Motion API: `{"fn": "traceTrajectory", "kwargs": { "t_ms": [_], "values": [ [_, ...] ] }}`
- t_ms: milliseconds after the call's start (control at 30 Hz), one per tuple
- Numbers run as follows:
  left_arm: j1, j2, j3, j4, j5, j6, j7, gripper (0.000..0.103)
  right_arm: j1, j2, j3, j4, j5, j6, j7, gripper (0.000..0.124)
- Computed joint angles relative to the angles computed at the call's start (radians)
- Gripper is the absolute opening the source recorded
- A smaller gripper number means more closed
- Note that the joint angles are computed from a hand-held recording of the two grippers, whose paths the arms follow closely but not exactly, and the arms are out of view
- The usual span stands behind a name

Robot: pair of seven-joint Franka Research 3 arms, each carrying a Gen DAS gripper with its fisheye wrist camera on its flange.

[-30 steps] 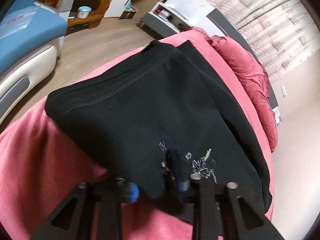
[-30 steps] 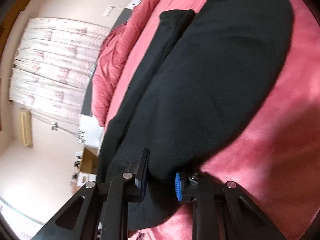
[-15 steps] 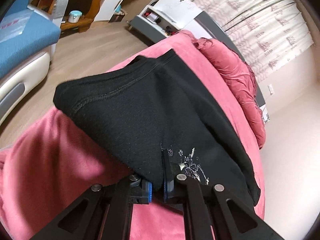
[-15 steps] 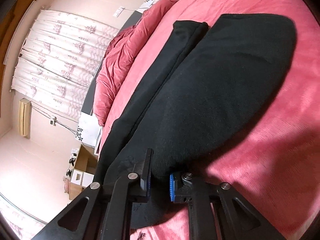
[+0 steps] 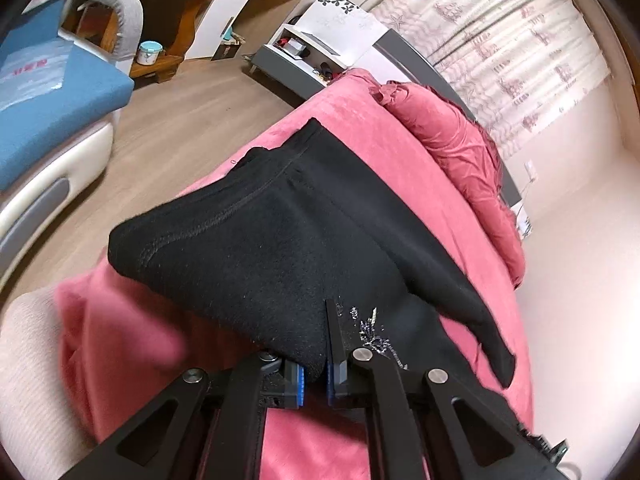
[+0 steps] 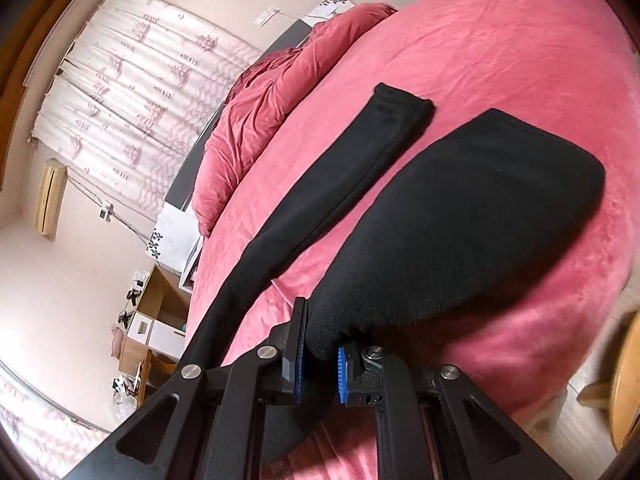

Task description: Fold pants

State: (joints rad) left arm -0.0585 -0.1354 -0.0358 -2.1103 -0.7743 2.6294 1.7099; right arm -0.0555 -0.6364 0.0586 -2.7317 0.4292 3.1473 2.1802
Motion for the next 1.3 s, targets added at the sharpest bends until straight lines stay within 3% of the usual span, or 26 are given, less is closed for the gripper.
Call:
{"fn": "traceTrajectory", "kwargs": {
  "t_ms": [200, 267, 333, 400, 467, 600, 700, 800, 900, 1067, 1167, 1233, 1300],
  "values": [
    [0.013, 0.004, -0.015, -0.047, 0.172, -0.011, -0.057, 0.009, -0.072, 0.011, 0.045, -0.02, -0.048, -0.13, 0.042, 0.016],
    [0.021, 0.008, -0.027, -0.058, 0.263, -0.003, -0.107, 0.017, -0.058, 0.019, 0.018, -0.027, -0.035, -0.147, 0.072, 0.018],
    [0.029, -0.008, -0.032, -0.077, 0.326, 0.016, -0.169, 0.027, -0.041, 0.006, -0.003, -0.055, -0.013, -0.114, 0.097, 0.029],
    [0.022, -0.037, -0.018, -0.1, 0.309, 0.039, -0.191, 0.029, -0.092, -0.023, 0.03, -0.07, -0.03, -0.141, 0.143, 0.042],
    [0.018, -0.084, -0.004, -0.152, 0.282, 0.118, -0.219, 0.033, -0.151, -0.073, 0.073, -0.096, -0.063, -0.163, 0.189, 0.043],
    [0.074, -0.132, -0.036, -0.2, 0.49, 0.201, -0.425, 0.033, -0.339, -0.225, 0.225, -0.129, -0.182, -0.284, 0.356, 0.043],
    [0.005, -0.123, 0.013, -0.179, 0.48, 0.218, -0.395, 0.034, -0.383, -0.262, 0.233, -0.117, -0.258, -0.305, 0.38, 0.043],
    [-0.111, -0.068, 0.078, -0.101, 0.341, 0.183, -0.202, 0.035, -0.353, -0.204, 0.168, -0.077, -0.309, -0.256, 0.331, 0.043],
    [-0.162, 0.014, 0.075, 0.015, 0.2, 0.087, -0.001, 0.036, -0.281, -0.075, 0.09, -0.013, -0.302, -0.174, 0.268, 0.043],
    [-0.167, 0.168, -0.014, 0.204, 0.117, -0.036, 0.183, 0.038, -0.138, 0.193, -0.047, 0.191, -0.266, -0.175, 0.074, 0.043],
    [-0.146, 0.262, -0.086, 0.323, 0.108, -0.112, 0.199, 0.038, -0.028, 0.325, -0.156, 0.3, -0.148, -0.18, -0.044, 0.043],
    [-0.146, 0.304, -0.121, 0.377, 0.102, -0.137, 0.208, 0.038, -0.027, 0.388, -0.168, 0.357, -0.109, -0.193, -0.071, 0.043],
    [-0.149, 0.365, -0.147, 0.438, 0.161, -0.113, 0.167, 0.038, -0.009, 0.444, -0.195, 0.41, -0.04, -0.195, -0.123, 0.043]
  ]
}}
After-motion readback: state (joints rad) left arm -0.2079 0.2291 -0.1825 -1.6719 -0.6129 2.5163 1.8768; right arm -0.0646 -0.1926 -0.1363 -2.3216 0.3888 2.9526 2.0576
